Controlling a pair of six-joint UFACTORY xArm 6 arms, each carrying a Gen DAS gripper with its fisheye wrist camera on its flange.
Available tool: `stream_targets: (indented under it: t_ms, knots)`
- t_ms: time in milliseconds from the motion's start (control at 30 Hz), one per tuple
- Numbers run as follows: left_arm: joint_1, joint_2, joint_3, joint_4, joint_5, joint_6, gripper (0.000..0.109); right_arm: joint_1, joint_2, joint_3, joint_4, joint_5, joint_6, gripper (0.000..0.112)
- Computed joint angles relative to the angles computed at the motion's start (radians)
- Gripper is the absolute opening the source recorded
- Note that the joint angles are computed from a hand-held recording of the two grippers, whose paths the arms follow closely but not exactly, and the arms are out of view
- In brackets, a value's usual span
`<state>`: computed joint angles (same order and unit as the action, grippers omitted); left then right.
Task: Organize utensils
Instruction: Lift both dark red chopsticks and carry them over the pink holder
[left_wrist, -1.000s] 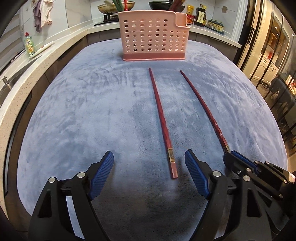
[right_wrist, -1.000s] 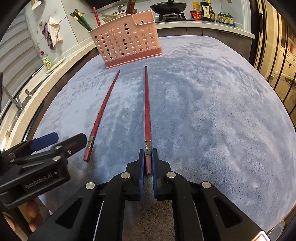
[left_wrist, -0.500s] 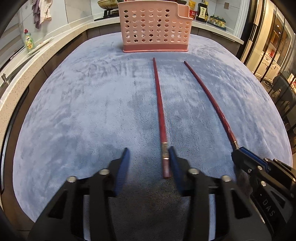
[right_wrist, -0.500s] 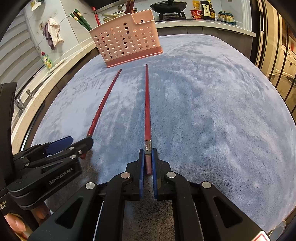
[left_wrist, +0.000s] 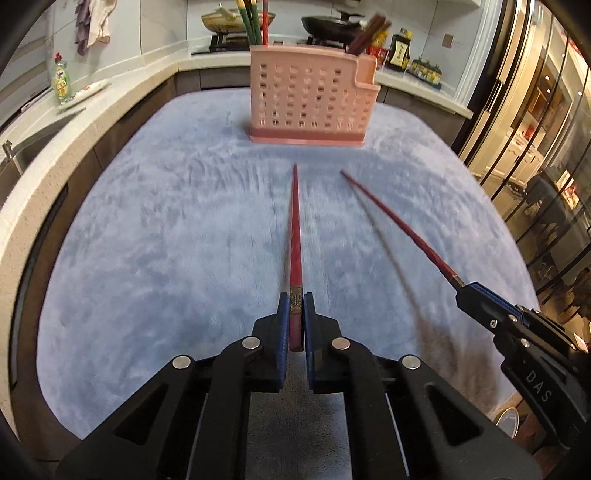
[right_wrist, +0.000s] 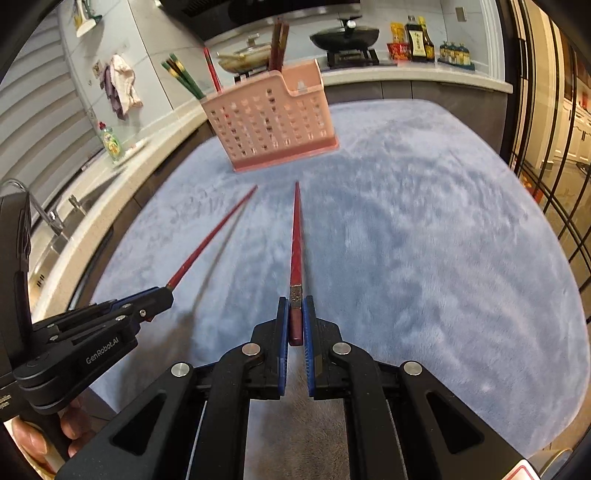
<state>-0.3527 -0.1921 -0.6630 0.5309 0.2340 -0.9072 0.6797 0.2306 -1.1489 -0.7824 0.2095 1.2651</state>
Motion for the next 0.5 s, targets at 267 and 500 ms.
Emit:
stream_targets:
  t_ms: [267, 500]
  knots:
    - [0.043, -0.092, -0.066, 0.037, 0.002, -0.006, 0.007, -0.026, -0.032, -0.125, -0.133, 0.026, 0.055, 0.007]
    - [0.092, -0.05, -0.21, 0.079, -0.01, 0.002, 0.007, -0.052, 0.045, -0.311, -0.015, 0.009, -0.088, 0.007]
